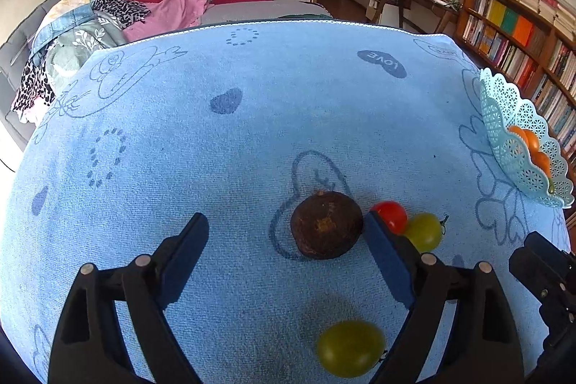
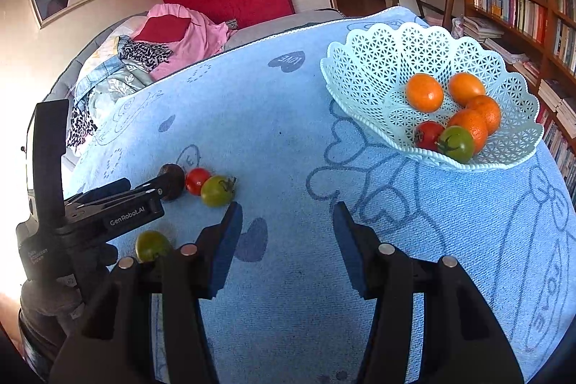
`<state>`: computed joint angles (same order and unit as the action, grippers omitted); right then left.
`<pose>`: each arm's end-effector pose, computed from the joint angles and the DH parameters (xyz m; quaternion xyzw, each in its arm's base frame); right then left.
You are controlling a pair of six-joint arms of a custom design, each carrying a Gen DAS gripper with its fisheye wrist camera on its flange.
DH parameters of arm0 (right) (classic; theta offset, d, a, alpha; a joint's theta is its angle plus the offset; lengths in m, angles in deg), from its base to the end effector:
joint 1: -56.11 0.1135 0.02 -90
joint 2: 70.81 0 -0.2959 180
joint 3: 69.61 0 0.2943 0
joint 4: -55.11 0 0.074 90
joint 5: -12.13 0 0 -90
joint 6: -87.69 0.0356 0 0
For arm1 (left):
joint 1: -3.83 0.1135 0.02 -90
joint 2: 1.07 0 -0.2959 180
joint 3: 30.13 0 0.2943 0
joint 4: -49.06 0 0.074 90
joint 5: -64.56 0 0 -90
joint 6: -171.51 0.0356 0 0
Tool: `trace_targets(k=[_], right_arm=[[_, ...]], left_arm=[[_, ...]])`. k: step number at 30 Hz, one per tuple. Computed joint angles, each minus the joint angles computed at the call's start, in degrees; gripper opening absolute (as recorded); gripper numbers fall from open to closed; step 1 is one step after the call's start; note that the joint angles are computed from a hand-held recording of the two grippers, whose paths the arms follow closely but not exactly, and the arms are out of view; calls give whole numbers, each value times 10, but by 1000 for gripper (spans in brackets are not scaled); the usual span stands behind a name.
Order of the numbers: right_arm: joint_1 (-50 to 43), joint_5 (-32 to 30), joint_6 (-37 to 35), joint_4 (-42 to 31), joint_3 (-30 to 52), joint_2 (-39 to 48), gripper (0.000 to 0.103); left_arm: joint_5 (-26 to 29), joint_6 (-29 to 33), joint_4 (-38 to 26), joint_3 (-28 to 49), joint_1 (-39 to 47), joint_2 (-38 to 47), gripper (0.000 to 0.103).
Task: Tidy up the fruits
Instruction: 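Close the left tool on the brown round fruit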
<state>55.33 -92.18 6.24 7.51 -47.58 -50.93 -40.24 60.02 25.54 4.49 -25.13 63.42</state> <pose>0.1120 0.0073 0.1478 0.0276 0.9190 0.1405 0.3674 0.1903 -0.0949 0.1470 0.0210 0.9421 -0.0221 0.3339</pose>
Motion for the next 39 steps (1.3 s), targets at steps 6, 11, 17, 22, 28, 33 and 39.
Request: trace_targets(k=[6,11,17,22,28,33,39], right_arm=[[17,13,4,17,-1,19,54],[48,29,16,37,2,45,54],[98,62,29,69,5,82,54],[119,74,40,85,4,102,54],[154,95,50,110,11,138,54],[198,116,61,155,16,189,54],[223,123,66,216,27,270,54]], left_arm=[[8,11,16,3,-9,13,74],[29,16,25,-4,-6,4,65],[46,16,23,-15,-8,-10,58],[52,12,27,-19,-10,-6,50],[68,12,30,-27,4,-17,42],[53,15,14,-33,9,-59,42],[53,19,5,-37,27,-76,42]])
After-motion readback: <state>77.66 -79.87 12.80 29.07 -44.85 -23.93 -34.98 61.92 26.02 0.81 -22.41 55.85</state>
